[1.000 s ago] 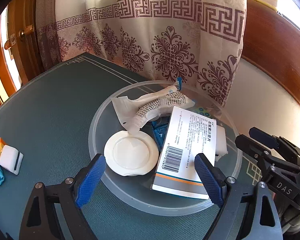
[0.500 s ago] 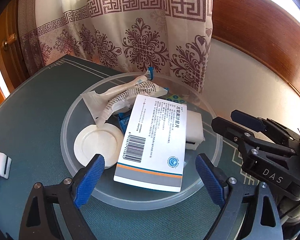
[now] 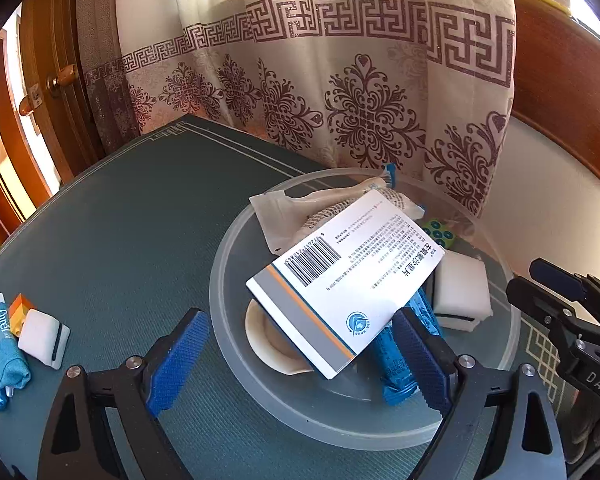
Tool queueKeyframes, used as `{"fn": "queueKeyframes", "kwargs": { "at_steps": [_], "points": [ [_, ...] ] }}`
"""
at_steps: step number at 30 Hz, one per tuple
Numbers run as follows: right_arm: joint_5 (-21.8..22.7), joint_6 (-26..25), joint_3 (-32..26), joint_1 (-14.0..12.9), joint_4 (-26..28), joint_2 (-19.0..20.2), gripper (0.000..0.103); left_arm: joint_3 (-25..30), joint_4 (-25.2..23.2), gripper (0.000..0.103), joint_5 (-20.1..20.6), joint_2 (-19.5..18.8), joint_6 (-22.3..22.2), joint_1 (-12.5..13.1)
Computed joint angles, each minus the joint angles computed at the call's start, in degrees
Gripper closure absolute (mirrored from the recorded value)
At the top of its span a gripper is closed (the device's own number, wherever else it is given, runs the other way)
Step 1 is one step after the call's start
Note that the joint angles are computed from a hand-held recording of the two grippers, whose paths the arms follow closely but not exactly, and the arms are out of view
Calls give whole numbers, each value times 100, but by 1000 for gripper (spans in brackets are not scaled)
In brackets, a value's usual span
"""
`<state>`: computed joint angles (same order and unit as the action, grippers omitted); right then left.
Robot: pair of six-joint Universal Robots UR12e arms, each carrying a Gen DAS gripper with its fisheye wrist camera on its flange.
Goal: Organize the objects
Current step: 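Withdraw the open left gripper from the bowl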
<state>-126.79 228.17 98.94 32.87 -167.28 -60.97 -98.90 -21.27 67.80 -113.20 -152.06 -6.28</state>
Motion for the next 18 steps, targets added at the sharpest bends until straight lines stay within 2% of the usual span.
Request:
{"fn": "queueKeyframes", "kwargs": {
  "at_steps": [5, 11, 14, 18],
  "points": [
    [26, -3, -39, 10, 35, 19, 46, 59, 264, 5, 108, -95, -195, 5],
    [82, -56, -94, 18, 51, 52, 46, 69, 419, 2, 51, -133, -400, 45],
    [79, -75, -113, 29, 39, 62, 46, 72, 742, 2, 209, -180, -670, 25],
    [116, -115, -138, 35, 31, 75, 46, 172, 740, 2, 279, -275, -911, 25]
  ]
}}
